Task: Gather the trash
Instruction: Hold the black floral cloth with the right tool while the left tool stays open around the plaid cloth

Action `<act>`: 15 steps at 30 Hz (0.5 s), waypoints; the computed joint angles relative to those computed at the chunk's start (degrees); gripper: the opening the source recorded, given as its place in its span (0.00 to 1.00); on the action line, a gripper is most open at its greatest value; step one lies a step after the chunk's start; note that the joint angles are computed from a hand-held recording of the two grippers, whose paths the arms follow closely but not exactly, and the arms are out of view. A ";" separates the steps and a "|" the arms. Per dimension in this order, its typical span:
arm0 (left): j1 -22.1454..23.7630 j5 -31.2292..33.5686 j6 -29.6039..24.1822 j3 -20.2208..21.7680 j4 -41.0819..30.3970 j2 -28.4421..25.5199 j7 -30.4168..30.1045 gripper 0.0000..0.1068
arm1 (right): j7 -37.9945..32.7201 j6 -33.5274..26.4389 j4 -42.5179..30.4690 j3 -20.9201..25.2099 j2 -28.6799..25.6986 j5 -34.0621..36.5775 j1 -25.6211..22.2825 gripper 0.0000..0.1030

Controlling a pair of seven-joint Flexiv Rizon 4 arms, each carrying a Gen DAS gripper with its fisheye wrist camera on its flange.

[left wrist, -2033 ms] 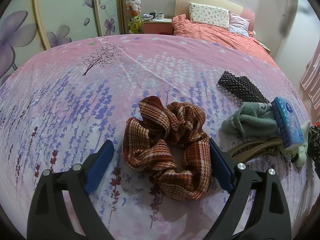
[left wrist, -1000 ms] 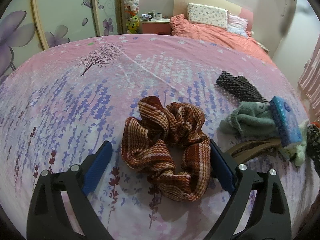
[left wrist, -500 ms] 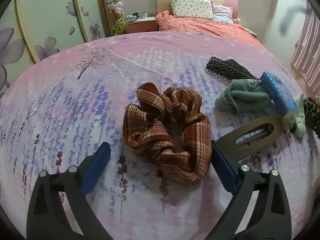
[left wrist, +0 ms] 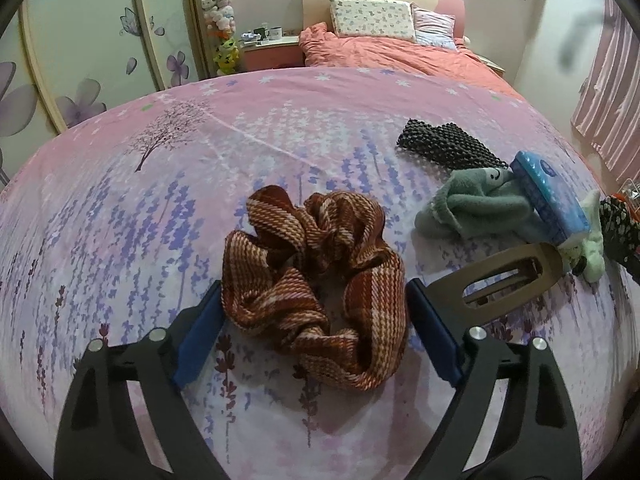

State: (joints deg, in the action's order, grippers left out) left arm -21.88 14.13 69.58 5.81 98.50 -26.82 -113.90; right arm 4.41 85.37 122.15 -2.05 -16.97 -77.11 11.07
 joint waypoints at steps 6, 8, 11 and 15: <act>0.20 -0.10 -1.15 -0.22 -0.11 0.06 -0.20 0.93 | 9.95 6.04 -1.75 -0.65 -1.17 -9.78 -3.35 0.36; 0.29 -0.13 -1.12 -0.32 -0.06 0.09 -0.17 0.93 | 11.46 5.22 -2.48 0.40 -1.17 -12.18 -4.42 0.47; 0.30 -0.12 -1.17 -0.37 -0.10 0.05 -0.18 0.93 | 12.24 4.38 -3.60 2.32 -1.42 -14.19 -5.92 0.50; 0.31 -0.09 -1.09 -0.37 -0.05 0.06 -0.23 0.93 | 16.11 4.23 -5.00 3.55 -2.03 -17.71 -7.84 0.51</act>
